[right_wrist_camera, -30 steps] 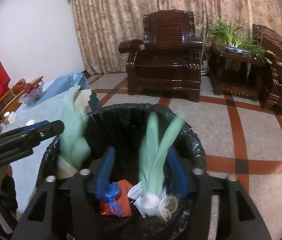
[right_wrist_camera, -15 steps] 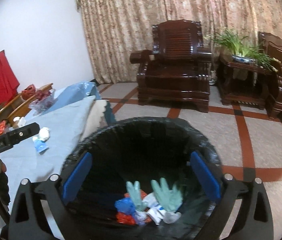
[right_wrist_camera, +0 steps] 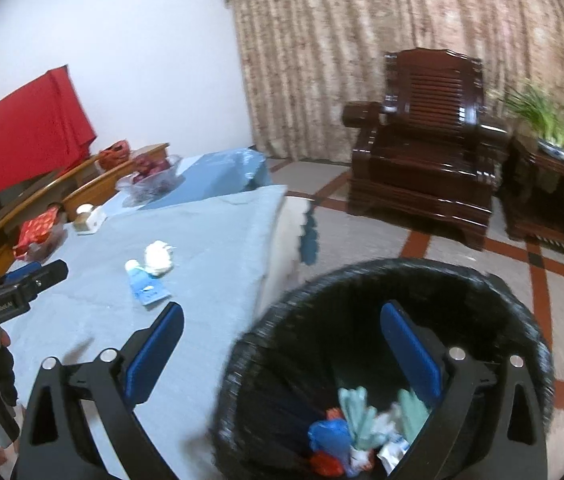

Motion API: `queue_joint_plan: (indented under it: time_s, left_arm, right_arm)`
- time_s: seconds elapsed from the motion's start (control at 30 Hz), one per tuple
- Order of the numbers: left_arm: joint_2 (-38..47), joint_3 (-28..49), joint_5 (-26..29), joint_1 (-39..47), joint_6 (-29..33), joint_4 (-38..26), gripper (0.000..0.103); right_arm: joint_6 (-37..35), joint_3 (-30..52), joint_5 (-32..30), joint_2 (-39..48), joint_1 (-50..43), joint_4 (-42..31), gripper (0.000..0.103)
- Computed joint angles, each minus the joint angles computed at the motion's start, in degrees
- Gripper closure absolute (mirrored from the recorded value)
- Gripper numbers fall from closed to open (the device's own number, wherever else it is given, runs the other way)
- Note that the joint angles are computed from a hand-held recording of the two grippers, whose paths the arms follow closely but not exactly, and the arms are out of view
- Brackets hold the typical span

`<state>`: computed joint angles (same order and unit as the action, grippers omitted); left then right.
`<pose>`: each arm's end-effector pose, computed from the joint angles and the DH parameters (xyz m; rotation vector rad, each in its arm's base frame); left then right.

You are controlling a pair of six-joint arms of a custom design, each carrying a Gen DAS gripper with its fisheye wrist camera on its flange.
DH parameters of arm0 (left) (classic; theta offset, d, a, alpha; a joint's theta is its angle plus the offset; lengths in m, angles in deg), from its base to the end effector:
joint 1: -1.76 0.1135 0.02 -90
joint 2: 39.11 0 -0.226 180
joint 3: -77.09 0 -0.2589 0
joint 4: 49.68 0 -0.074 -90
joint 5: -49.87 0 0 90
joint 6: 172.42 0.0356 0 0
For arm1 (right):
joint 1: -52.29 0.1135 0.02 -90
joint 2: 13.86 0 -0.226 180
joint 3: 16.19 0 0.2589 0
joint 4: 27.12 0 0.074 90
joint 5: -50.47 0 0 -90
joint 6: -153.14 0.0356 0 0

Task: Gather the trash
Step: 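Return both tools to the blue tube and white tissue on the table, then grasp the white tissue with the right tool while the left tool grasps the blue tube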

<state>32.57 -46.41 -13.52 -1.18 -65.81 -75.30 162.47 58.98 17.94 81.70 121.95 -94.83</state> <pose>0.2778 -0.0302 0.1911 0.6112 2.1379 -0.3986 0.1281 0.2593 0.1551 0.5665 2.0628 -0.0772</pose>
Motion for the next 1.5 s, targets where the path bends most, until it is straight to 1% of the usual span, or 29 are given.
queue_joint_plan:
  time_s: [0.07,0.13,0.17,0.27,0.3,0.47,0.57,0.63,0.83,0.87,1.0,1.17,1.23,1.3,1.33,1.37,1.4,1.43,1.47,1.5]
  left_arm:
    - [2.7,1.6,0.0,1.8,0.4,0.9,0.014]
    - [6.0,3.7,-0.5,3.2,0.6,2.2,0.014]
    - [7.3,4.3,-0.6,3.7,0.6,2.9,0.014]
    - [12.7,7.2,-0.7,5.3,0.7,5.0,0.014]
    - [14.1,7.8,-0.7,5.5,0.7,5.7,0.014]
    - [22.4,12.8,-1.5,5.9,0.0,8.4,0.014]
    - [28.1,16.9,-2.4,6.0,0.1,9.4,0.014]
    - [32.5,20.8,-2.9,6.3,0.0,9.0,0.014]
    - [41.2,28.6,-4.3,6.5,-0.5,8.3,0.014]
    - [41.9,29.2,-4.5,6.5,-0.5,8.4,0.014]
    - [45.3,32.0,-5.5,6.4,-0.7,8.6,0.014]
    - [49.1,35.9,-6.4,6.6,-1.3,7.8,0.014]
    - [50.2,37.1,-6.6,6.7,-1.6,7.4,0.014]
    - [51.0,37.8,-6.8,6.6,-1.7,7.3,0.014]
    - [51.4,38.1,-6.8,6.6,-1.7,7.3,0.014]
    - [51.7,38.4,-6.9,6.4,-1.7,7.2,0.014]
    - [52.0,38.8,-6.9,6.4,-1.7,6.9,0.014]
    - [52.3,39.2,-6.9,6.2,-1.8,6.7,0.014]
    - [52.4,39.3,-6.9,6.1,-1.8,6.7,0.014]
    - [52.5,39.4,-6.9,5.9,-1.9,6.6,0.014]
  right_arm:
    - [-9.0,0.6,-0.5,0.8,-3.1,7.5,0.006]
    - [-15.1,1.6,-1.1,2.2,-5.2,12.9,0.006]
    - [-19.4,2.1,-1.7,3.0,-6.8,16.8,0.006]
    - [-27.4,4.0,-3.4,5.7,-9.9,24.2,0.006]
    - [-31.1,5.3,-4.6,7.4,-11.5,27.6,0.006]
    - [-41.7,10.7,-9.5,14.7,-16.9,37.3,0.006]
    - [-45.2,14.9,-13.4,19.9,-20.1,40.9,0.006]
    - [-47.3,18.6,-15.5,23.5,-21.9,41.6,0.006]
    - [-51.8,31.3,-21.1,35.0,-26.3,41.2,0.008]
    - [-52.4,33.9,-22.5,37.1,-27.2,40.8,0.01]
    - [-54.0,40.1,-25.6,42.1,-28.9,39.9,0.017]
    - [-56.3,47.8,-28.9,47.9,-30.2,37.4,0.02]
    - [-57.0,52.0,-30.1,50.8,-30.6,35.4,0.025]
    - [-56.5,53.2,-32.4,51.9,-31.2,34.4,0.034]
    - [-56.2,53.3,-33.4,52.0,-31.6,34.5,0.036]
    - [-56.1,53.1,-34.4,52.0,-31.9,34.9,0.04]
    - [-56.3,53.0,-35.0,52.0,-32.1,35.1,0.048]
    - [-56.7,54.2,-35.5,52.7,-32.2,34.4,0.053]
    - [-57.3,55.6,-35.6,53.4,-32.1,33.0,0.061]
    - [-58.0,56.0,-36.0,53.6,-32.1,33.1,0.069]
